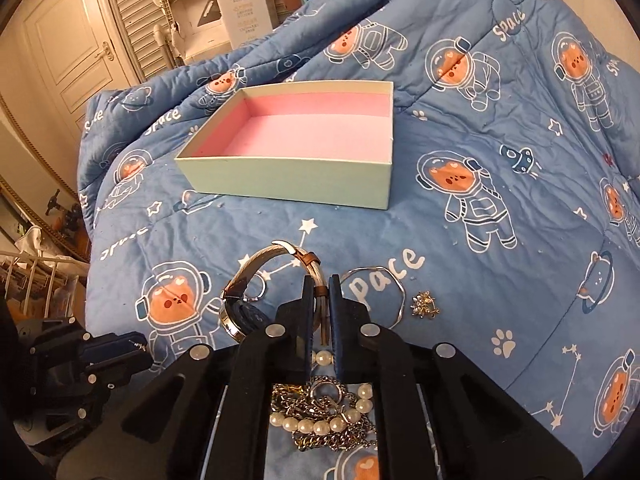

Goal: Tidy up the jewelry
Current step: 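Carry charm and watch into the pink-lined box and open both tools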

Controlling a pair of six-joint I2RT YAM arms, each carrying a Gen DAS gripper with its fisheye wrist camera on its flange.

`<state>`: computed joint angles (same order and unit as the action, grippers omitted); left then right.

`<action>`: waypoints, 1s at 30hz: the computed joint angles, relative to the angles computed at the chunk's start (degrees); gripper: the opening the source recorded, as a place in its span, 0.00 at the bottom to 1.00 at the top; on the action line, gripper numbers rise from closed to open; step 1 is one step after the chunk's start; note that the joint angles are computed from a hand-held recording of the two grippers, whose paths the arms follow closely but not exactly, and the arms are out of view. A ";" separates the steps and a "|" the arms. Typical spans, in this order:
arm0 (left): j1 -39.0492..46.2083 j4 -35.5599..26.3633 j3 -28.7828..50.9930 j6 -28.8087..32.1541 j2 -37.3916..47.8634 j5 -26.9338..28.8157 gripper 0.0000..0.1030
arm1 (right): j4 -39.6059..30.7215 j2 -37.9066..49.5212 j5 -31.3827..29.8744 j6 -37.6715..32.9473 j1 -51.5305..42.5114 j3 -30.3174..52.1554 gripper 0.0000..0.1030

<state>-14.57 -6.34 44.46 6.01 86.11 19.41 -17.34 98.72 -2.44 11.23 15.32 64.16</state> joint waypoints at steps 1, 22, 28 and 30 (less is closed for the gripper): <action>0.15 -0.10 0.28 0.10 -0.12 0.04 0.12 | -0.16 -0.53 -0.11 -0.24 0.23 -0.01 0.07; 3.01 -12.71 37.49 2.98 20.31 -1.09 0.12 | -12.84 15.99 -4.42 -4.68 -3.39 32.07 0.07; 1.43 -19.69 55.01 4.81 34.06 -6.93 0.12 | -20.39 28.48 -2.20 -4.38 -4.46 48.59 0.08; 1.12 -23.96 61.72 4.67 39.17 -7.77 0.12 | -23.58 32.81 -1.70 -4.54 -4.74 54.50 0.08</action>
<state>-13.45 -30.30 106.18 10.68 125.27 11.65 -40.92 131.54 -4.14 6.69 10.57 118.66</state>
